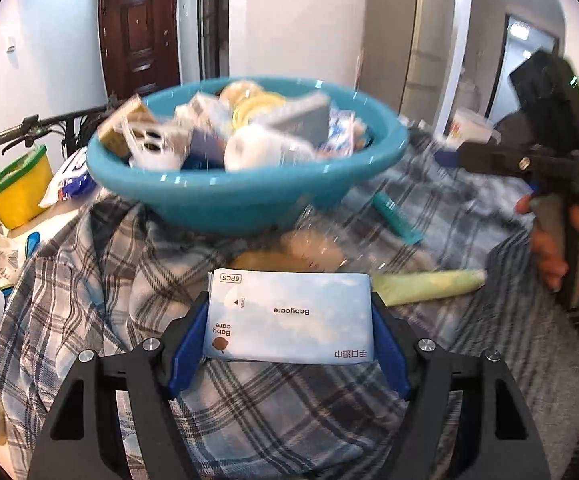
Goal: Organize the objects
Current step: 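Grasp the white Babycare wipes pack with the left tool and lift it, then grasp the pale green tube with the right tool and lift it upright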
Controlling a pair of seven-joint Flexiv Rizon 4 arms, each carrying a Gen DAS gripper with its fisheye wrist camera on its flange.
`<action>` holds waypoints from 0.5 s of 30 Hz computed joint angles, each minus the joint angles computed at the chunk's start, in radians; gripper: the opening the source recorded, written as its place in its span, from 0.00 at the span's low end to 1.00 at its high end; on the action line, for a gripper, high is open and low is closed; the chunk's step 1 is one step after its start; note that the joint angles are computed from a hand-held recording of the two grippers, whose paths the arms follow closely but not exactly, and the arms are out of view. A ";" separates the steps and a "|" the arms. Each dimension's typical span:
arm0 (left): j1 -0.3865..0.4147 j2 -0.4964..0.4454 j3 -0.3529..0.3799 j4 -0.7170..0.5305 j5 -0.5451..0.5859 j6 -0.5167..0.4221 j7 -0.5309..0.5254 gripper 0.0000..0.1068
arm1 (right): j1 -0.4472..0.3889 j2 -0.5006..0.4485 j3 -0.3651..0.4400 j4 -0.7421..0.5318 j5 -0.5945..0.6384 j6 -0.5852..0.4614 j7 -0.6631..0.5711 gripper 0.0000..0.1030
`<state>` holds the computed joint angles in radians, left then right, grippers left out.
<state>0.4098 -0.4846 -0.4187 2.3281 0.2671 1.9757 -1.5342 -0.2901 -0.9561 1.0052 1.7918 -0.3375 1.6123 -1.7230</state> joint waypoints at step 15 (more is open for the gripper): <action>0.011 -0.045 0.042 -0.001 0.195 0.452 -0.208 0.71 | -0.040 0.012 0.051 0.009 -0.036 -0.066 -0.130 0.49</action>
